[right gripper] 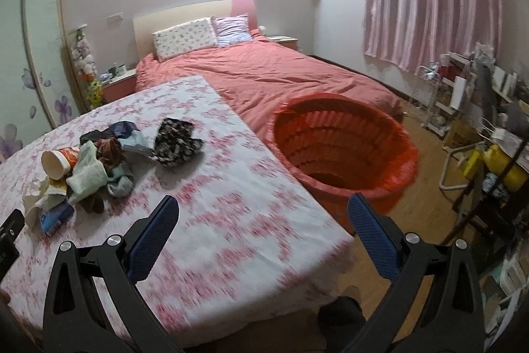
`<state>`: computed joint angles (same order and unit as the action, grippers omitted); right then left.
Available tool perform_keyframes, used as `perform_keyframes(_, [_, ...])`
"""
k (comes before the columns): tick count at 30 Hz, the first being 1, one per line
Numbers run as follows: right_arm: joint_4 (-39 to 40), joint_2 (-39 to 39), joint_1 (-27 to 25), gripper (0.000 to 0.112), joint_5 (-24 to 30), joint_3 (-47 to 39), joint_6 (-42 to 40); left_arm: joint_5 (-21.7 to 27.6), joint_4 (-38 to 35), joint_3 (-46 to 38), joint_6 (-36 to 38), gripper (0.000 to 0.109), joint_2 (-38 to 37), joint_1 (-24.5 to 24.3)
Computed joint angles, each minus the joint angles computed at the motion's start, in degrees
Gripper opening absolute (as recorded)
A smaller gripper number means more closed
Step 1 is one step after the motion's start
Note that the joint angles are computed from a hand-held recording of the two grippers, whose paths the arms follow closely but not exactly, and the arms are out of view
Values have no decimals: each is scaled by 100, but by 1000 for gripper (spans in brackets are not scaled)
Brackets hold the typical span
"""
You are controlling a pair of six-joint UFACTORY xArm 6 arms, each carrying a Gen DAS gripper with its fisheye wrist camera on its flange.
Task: Collect trash
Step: 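Grasp the black floral cloth with the right tool while the left tool grasps white tissue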
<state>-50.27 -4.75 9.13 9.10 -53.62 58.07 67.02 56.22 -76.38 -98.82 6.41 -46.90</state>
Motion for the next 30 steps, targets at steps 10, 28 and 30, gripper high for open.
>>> perform_keyframes(10, [3724, 1561, 557, 91, 165, -1654, -3407, -487, 39, 670, 369, 96, -589, 936])
perform_keyframes(28, [5669, 3117, 792, 33, 1683, -3629, -5278, -2126, -1026, 704, 1356, 61, -111, 1871])
perform_keyframes(30, [5784, 3139, 777, 24, 1687, -3657, -5392, -2214, -1051, 723, 1395, 58, -95, 1885])
